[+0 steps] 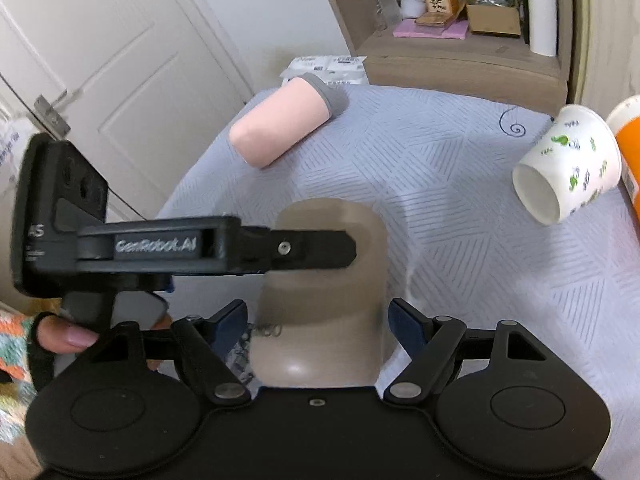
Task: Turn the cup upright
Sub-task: 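Rotate the right tool to tip the taupe tumbler upright, opening upward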
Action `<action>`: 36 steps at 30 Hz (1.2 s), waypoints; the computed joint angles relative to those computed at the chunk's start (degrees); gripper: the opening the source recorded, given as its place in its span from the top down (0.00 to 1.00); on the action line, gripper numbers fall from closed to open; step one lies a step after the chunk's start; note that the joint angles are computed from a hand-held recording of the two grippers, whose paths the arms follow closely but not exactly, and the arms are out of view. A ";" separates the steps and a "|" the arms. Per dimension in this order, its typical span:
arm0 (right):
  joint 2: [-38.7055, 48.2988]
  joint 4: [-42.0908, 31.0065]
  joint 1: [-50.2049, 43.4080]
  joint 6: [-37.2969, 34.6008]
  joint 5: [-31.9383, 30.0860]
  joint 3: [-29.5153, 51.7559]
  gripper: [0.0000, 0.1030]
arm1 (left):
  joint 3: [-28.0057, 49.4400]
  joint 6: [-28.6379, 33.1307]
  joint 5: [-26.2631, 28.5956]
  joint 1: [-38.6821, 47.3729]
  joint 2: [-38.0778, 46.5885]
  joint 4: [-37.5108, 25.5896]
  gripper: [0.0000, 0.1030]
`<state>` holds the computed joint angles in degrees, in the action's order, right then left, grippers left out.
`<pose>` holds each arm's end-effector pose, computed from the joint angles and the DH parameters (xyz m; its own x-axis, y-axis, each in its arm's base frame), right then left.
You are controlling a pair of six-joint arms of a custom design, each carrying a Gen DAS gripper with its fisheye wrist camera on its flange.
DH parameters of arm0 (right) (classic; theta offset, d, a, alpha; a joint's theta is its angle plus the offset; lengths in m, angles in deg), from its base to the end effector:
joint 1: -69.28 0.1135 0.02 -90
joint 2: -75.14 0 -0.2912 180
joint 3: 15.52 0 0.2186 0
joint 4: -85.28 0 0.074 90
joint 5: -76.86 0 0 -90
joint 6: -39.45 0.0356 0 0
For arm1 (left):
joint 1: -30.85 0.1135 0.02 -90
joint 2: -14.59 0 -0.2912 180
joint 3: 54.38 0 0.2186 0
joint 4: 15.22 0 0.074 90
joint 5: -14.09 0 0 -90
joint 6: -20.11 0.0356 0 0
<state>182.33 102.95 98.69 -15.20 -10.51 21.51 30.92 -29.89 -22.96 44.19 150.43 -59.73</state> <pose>0.2159 0.1199 0.0992 -0.8333 0.1937 -0.5177 0.0196 0.9463 0.3226 0.3563 0.0553 0.0525 -0.8758 0.1904 -0.4436 0.4642 0.5844 -0.6656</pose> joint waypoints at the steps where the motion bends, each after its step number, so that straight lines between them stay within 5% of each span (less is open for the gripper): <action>1: 0.53 -0.70 -0.43 -0.82 -0.54 0.83 0.21 | -0.31 0.14 -0.09 -0.13 -0.19 0.37 0.21; 6: 2.02 2.89 1.26 -2.84 0.89 -0.71 0.19 | -4.93 2.51 0.28 -0.28 -2.78 5.37 0.22; 16: 5.91 26.34 9.22 0.40 8.37 -13.30 0.22 | -19.86 15.77 2.62 3.69 -10.95 16.23 0.22; 31: 16.71 44.64 21.76 -1.32 26.20 -18.34 0.24 | -26.69 23.28 2.50 5.27 -17.77 19.61 0.23; 36: 18.73 45.45 24.79 -2.29 32.21 -17.27 0.25 | -26.62 24.81 3.16 5.86 -18.71 18.80 0.25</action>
<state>201.05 148.40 123.48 -17.49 21.71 4.24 4.31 -5.08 -19.79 50.04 131.72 -40.93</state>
